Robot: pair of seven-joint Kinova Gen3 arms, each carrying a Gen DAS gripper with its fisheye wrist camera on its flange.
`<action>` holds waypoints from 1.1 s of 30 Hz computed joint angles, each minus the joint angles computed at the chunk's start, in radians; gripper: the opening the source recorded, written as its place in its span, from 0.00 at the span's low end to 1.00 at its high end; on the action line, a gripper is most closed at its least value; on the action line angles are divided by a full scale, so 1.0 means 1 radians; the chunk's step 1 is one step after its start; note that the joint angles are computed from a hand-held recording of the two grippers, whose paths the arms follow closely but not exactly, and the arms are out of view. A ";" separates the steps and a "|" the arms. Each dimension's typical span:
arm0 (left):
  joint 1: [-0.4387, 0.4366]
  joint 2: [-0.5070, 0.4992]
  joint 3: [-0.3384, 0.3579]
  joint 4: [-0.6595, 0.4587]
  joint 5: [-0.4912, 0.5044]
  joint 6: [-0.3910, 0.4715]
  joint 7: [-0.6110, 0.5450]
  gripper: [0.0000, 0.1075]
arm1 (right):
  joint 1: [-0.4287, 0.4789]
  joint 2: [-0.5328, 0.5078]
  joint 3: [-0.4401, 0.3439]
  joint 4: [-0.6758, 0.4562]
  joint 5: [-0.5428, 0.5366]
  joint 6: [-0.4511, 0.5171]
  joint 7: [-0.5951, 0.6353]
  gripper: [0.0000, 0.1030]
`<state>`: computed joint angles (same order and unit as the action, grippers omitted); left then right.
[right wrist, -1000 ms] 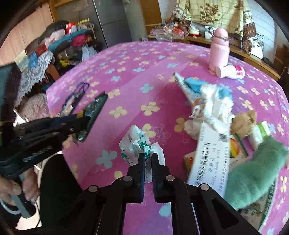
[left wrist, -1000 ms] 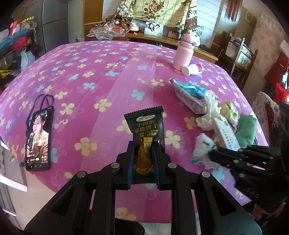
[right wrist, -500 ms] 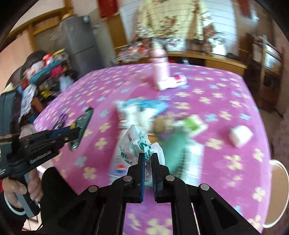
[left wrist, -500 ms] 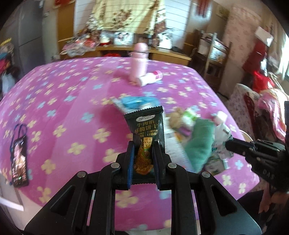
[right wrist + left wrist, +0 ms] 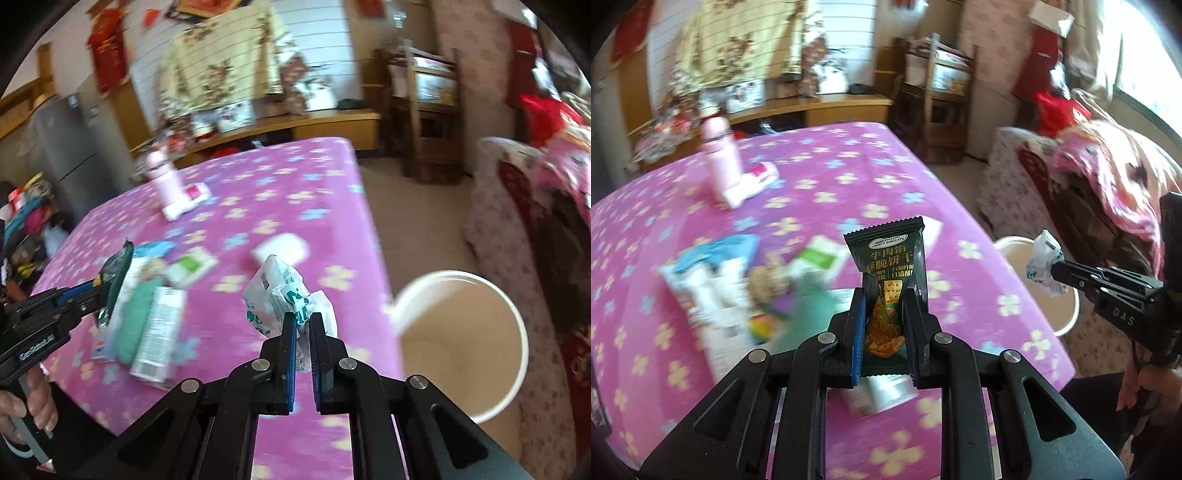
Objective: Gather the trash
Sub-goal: 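Carry the wrapper to the white bucket and open the right gripper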
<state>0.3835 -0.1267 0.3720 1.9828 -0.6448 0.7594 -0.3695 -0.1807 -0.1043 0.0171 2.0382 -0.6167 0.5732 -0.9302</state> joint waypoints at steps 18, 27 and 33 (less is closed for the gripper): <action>0.174 0.433 -0.099 -0.394 0.134 -0.097 -0.233 0.15 | 0.322 0.260 0.027 -0.100 0.030 -0.001 -0.043 0.06; 0.194 0.519 -0.177 -0.429 0.294 -0.232 -0.299 0.46 | 0.414 0.306 -0.038 -0.086 -0.012 -0.056 -0.067 0.40; 0.275 0.502 -0.272 -0.427 0.323 -0.179 -0.312 0.46 | 0.438 0.302 -0.059 -0.079 -0.046 -0.043 -0.018 0.40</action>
